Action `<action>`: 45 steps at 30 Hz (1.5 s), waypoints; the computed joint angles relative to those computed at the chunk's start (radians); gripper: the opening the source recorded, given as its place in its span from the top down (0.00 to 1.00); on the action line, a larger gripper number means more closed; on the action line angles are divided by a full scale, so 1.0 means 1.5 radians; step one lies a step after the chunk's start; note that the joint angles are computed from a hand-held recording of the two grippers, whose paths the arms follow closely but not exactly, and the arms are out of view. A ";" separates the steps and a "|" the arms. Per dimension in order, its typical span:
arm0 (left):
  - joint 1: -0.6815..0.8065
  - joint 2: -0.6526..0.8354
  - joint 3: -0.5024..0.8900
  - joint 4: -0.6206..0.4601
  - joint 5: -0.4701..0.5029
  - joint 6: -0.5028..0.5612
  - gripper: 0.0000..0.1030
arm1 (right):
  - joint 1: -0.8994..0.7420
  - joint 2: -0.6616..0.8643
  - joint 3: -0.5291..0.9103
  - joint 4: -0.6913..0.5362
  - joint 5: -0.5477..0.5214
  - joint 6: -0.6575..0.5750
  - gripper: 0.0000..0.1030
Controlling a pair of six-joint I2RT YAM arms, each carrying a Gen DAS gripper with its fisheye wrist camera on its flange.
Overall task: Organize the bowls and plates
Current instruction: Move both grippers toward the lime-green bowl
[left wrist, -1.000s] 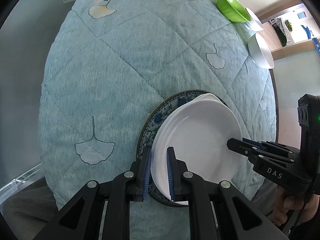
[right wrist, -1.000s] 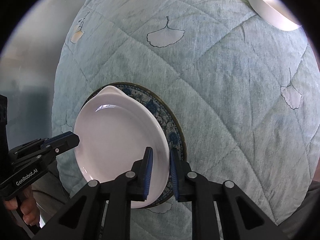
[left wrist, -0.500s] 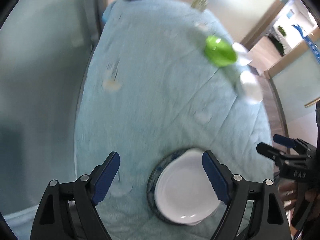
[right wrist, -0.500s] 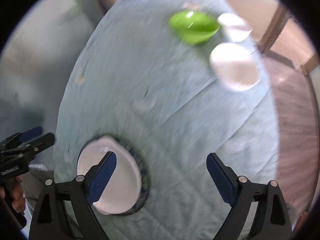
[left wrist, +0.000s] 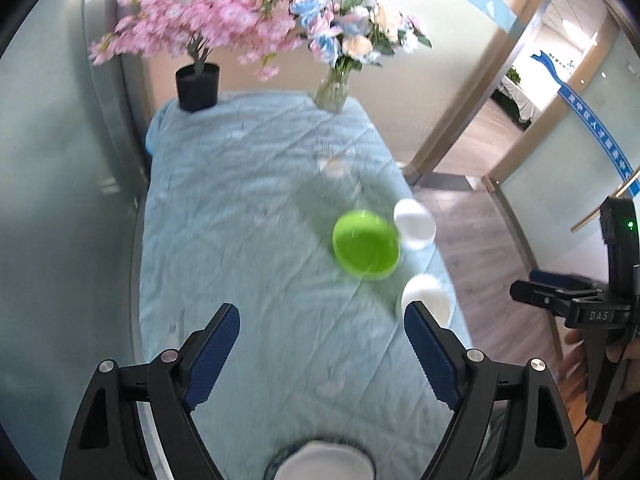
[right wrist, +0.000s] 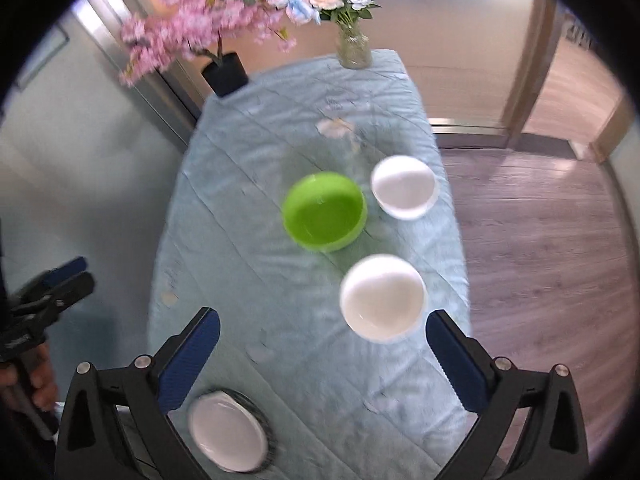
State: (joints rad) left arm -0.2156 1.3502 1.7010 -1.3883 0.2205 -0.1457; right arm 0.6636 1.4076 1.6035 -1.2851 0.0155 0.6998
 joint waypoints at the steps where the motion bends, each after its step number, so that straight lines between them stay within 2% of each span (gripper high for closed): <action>1: -0.001 0.040 0.042 -0.002 -0.004 0.001 0.18 | -0.031 0.012 0.013 0.006 -0.035 -0.013 0.01; 3: -0.006 0.116 0.123 -0.012 -0.026 -0.004 0.19 | -0.091 0.051 0.040 0.021 -0.107 -0.034 0.01; 7: -0.026 0.298 0.320 -0.063 -0.062 0.000 0.19 | -0.150 0.153 0.120 -0.003 -0.135 -0.066 0.01; 11: -0.031 0.413 0.399 -0.070 -0.045 0.003 0.19 | -0.180 0.251 0.179 -0.023 -0.142 -0.102 0.01; 13: -0.031 0.466 0.430 -0.070 -0.035 -0.002 0.19 | -0.189 0.274 0.170 -0.008 -0.148 -0.104 0.01; 16: -0.031 0.517 0.420 -0.040 -0.003 -0.012 0.19 | -0.205 0.291 0.139 0.032 -0.161 -0.104 0.01; 18: -0.038 0.526 0.368 0.003 0.002 -0.014 0.19 | -0.210 0.305 0.107 0.070 -0.174 -0.102 0.01; 23: -0.054 0.576 0.297 0.085 0.014 -0.020 0.19 | -0.207 0.341 0.068 0.137 -0.150 -0.093 0.01; 26: -0.068 0.614 0.286 0.118 0.013 -0.014 0.19 | -0.212 0.365 0.043 0.184 -0.185 -0.083 0.03; 31: -0.082 0.664 0.291 0.143 0.021 -0.012 0.23 | -0.207 0.409 0.036 0.212 -0.207 -0.068 0.19; 33: -0.085 0.677 0.292 0.151 0.022 -0.008 0.27 | -0.204 0.423 0.035 0.216 -0.200 -0.062 0.31; 34: -0.085 0.686 0.295 0.153 0.027 -0.005 0.33 | -0.203 0.429 0.036 0.216 -0.196 -0.059 0.34; 36: -0.085 0.701 0.301 0.152 0.034 -0.004 0.42 | -0.204 0.442 0.035 0.218 -0.192 -0.045 0.48; 38: -0.085 0.714 0.307 0.153 0.043 0.003 0.59 | -0.206 0.450 0.028 0.227 -0.198 -0.030 0.59; 39: -0.085 0.719 0.308 0.156 0.048 0.007 0.63 | -0.207 0.452 0.027 0.229 -0.203 -0.026 0.66; 40: -0.085 0.721 0.307 0.159 0.050 0.008 0.68 | -0.208 0.454 0.027 0.230 -0.206 -0.025 0.69; 42: -0.085 0.723 0.301 0.172 0.060 0.010 0.83 | -0.202 0.463 0.036 0.230 -0.202 -0.033 0.85; 43: -0.085 0.725 0.300 0.175 0.068 0.010 0.91 | -0.197 0.469 0.047 0.220 -0.189 -0.039 0.89; 45: -0.088 0.731 0.304 0.175 0.065 0.014 0.95 | -0.192 0.472 0.052 0.222 -0.179 -0.042 0.95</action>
State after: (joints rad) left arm -0.3480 2.4465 2.1569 -1.1257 0.3178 -0.1245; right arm 0.3750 2.1163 1.6819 -0.9527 -0.2533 0.6365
